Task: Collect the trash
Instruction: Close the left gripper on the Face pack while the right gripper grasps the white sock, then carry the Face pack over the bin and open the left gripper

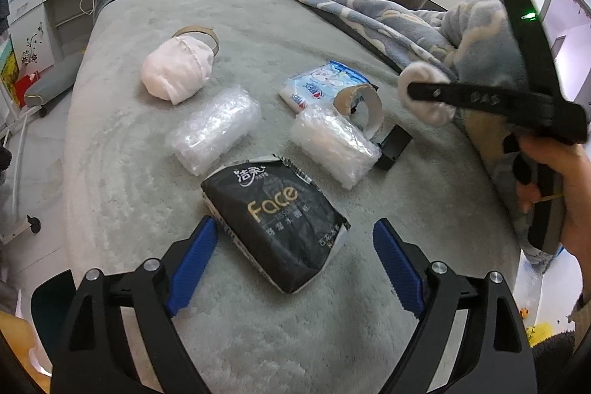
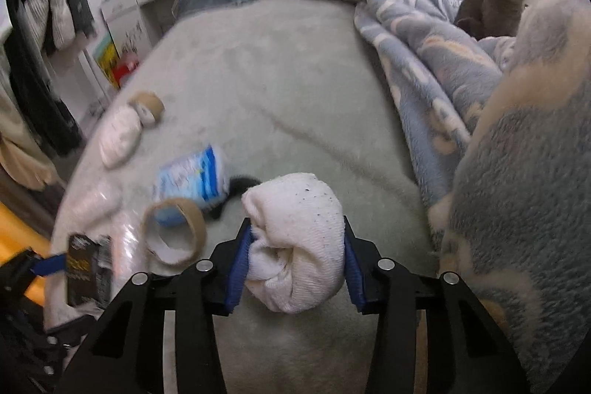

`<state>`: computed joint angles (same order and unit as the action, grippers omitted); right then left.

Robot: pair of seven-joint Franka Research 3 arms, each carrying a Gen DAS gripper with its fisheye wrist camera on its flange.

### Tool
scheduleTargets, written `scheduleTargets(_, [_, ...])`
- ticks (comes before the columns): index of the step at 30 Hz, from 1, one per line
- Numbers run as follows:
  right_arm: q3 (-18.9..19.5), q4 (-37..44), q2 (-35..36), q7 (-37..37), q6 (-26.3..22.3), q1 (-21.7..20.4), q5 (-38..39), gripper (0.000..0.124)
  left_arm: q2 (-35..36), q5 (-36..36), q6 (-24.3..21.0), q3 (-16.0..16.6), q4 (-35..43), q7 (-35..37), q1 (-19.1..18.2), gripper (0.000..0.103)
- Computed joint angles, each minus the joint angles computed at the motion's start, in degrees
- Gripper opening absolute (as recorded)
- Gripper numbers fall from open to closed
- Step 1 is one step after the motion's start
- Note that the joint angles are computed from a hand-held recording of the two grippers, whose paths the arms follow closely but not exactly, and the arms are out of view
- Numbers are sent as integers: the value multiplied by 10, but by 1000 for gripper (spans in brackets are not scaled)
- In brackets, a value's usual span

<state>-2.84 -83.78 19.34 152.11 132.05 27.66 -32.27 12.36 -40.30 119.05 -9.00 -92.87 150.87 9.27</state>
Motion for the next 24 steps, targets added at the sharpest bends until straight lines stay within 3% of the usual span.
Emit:
scheduleTargets(3, [-1, -9, -8, 4, 27, 0, -10, 45, 2, 9, 16, -2, -2, -4, -5, 84])
scheduleTargets(9, [-2, 1, -4, 8, 30, 2, -16, 45, 15, 23, 22, -7, 8, -22, -9, 82])
scheduleTargets(13, [-5, 16, 8, 17, 28, 8, -22, 45, 19, 29, 31, -10, 9, -22, -9, 74])
scheduleTargets(24, [-6, 22, 8, 65, 9, 32, -35, 45, 28, -13, -60, -7, 45, 10, 30, 67])
